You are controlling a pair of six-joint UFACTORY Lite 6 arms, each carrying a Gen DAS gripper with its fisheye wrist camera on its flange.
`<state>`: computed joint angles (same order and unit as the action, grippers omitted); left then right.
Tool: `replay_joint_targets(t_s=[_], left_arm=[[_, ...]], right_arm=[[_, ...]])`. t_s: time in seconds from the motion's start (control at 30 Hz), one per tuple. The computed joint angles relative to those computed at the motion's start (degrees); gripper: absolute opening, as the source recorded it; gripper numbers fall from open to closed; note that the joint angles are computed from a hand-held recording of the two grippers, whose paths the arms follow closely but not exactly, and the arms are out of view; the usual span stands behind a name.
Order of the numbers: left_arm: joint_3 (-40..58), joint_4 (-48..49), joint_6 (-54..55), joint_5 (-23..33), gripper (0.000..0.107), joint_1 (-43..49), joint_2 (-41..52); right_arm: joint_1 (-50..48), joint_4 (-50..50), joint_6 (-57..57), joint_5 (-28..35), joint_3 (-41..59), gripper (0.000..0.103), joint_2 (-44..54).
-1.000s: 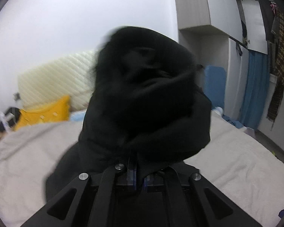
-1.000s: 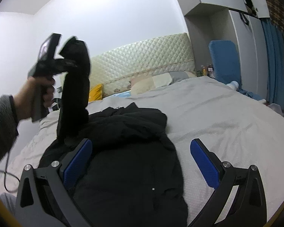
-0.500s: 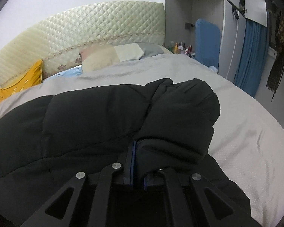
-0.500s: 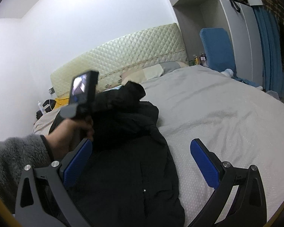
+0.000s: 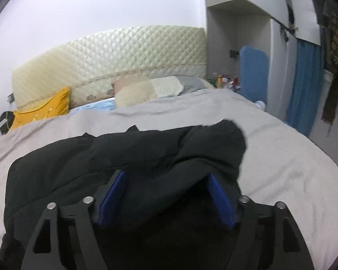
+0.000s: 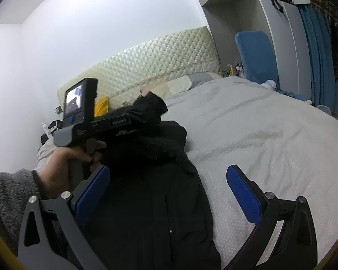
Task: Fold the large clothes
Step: 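Lower the sleeve onto the jacket and open the left tool, then bring both tools over the folded jacket and smooth the folded sleeves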
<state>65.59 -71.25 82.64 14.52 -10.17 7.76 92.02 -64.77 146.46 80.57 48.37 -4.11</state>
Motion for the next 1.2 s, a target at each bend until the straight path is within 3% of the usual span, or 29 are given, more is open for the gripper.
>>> replay_joint_targets(t_s=[0.13, 0.3, 0.43, 0.6, 0.8, 1.03, 1.1, 1.2], left_arm=[[-2.0, 8.5, -8.9, 8.5, 0.079, 5.3, -5.9], [-2.7, 10.9, -10.4, 20.6, 0.079, 16.5, -13.6], [3.3, 11.8, -11.4, 30.5, 0.079, 26.8, -12.6], [14.0, 12.5, -9.9, 37.6, 0.079, 36.3, -5.6], [27.2, 14.8, -12.0, 37.2, 0.079, 37.8, 6.6], [45.3, 19.4, -16.9, 30.3, 0.079, 32.5, 27.1], [51.8, 22.0, -19.6, 29.5, 0.079, 31.1, 33.7], [57.8, 23.1, -21.0, 29.4, 0.079, 30.2, 40.3]], right_arm=[[-0.4, -0.2, -0.5, -0.4, 0.5, 0.103, 0.7], [-0.7, -1.1, -2.4, -0.4, 2.2, 0.103, 1.9], [-2.7, -2.7, -7.8, -0.8, 5.8, 0.103, 3.6], [-8.1, -8.0, -14.6, -4.7, 10.3, 0.103, 4.0], [-21.0, -11.1, -26.4, -15.6, 20.6, 0.103, 7.0], [-43.0, -10.3, -39.7, -41.4, 38.9, 0.1, 23.4], [-46.7, -7.8, -42.8, -44.9, 45.3, 0.1, 29.9], [-49.6, 0.9, -56.2, -44.2, 59.2, 0.098, 42.5]])
